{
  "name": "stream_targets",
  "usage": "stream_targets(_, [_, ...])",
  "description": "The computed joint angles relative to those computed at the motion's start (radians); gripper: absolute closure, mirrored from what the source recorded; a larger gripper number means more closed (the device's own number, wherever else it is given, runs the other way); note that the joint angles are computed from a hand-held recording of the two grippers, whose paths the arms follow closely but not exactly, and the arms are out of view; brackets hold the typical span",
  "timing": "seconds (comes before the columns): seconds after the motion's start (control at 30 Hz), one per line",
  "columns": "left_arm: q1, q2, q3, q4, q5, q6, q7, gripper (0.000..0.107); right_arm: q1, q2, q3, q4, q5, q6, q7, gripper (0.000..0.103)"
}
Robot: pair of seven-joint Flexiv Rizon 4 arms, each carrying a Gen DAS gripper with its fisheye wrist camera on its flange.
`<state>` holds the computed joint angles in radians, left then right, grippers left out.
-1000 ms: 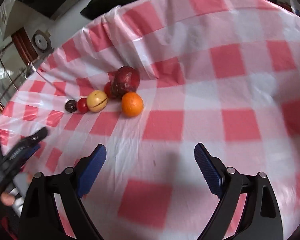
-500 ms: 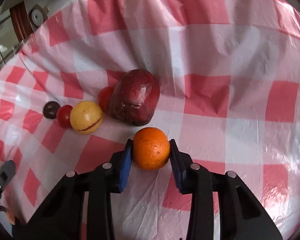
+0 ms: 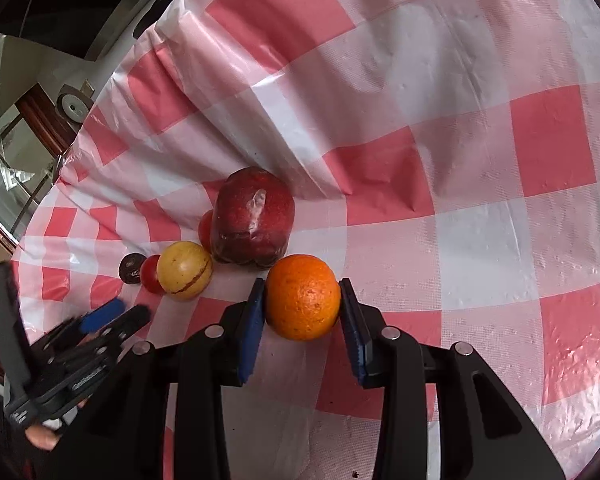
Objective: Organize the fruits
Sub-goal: 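Grasp a red tomato with the left tool while the right tool grasps a tangerine, then carry the tomato and tangerine to the white box and lower them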
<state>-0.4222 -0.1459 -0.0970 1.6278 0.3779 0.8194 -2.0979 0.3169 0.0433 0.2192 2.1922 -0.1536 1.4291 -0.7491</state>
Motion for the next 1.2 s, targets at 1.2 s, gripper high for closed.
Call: stream_targets(1.2, [0.026, 0.568, -0.138, 0.441, 0.022, -0.026, -0.28, 0.067, 0.004, 0.15, 0.067, 0.128, -0.131, -0.02, 0.219, 0.066])
